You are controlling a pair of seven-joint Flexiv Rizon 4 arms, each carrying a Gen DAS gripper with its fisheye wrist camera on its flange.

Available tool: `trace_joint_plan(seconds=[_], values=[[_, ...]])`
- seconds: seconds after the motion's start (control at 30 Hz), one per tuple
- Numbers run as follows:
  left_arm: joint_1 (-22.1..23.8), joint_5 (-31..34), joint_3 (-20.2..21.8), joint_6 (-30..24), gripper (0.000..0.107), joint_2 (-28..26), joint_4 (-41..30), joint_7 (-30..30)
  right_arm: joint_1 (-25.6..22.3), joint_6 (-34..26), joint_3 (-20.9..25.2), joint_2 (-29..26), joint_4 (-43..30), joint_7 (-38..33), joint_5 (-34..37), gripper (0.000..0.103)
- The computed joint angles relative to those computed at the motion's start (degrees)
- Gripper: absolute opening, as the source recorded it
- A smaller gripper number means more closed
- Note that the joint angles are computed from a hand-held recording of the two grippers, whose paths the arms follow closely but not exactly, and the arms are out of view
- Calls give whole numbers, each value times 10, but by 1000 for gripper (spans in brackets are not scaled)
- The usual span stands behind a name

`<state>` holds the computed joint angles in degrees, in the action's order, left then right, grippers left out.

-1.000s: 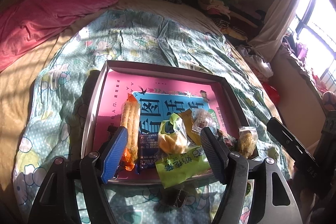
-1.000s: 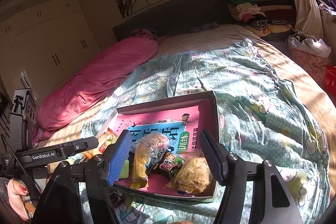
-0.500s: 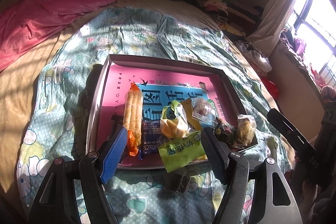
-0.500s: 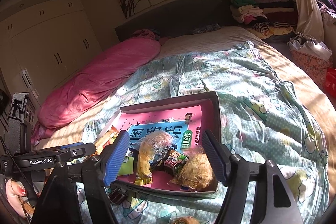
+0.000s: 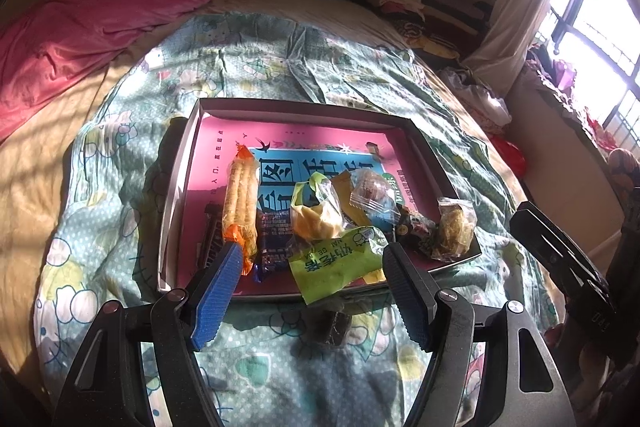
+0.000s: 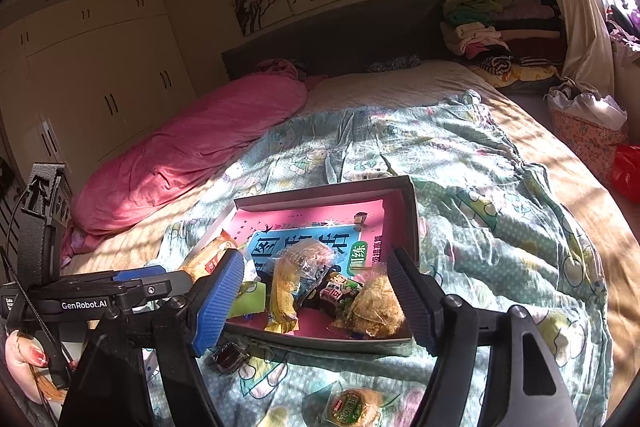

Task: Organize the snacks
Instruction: 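Move both tools back to the brown candy and round biscuit beside the tray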

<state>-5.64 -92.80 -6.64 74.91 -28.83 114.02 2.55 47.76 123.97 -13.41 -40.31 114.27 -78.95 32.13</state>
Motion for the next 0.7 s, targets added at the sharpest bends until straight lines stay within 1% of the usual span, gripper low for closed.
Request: trace_joint_plan(seconds=[0.07, 0.17, 0.3, 0.4, 0.5, 0.6, 0.7], values=[[0, 3, 1, -3, 74, 3, 4, -1, 18, -13, -15, 2, 3, -5, 13, 74], [0, 2, 1, -5, 74, 7, 8, 2, 24, -18, -15, 4, 9, -1, 10, 74], [0, 6, 2, -7, 74, 10, 14, 2, 53, -31, -41, 4, 14, 1, 21, 74], [1, 13, 2, -11, 74, 12, 19, 1, 60, -39, -49, 4, 18, 13, 22, 74], [3, 24, 2, -13, 74, 12, 23, -2, 86, -60, -79, 3, 27, 29, 32, 74], [5, 26, 0, -14, 74, 13, 28, 3, 80, -67, -73, 8, 40, 61, 18, 74], [6, 34, 0, -17, 74, 14, 34, 6, 49, -66, -39, 16, 54, 95, -10, 74]])
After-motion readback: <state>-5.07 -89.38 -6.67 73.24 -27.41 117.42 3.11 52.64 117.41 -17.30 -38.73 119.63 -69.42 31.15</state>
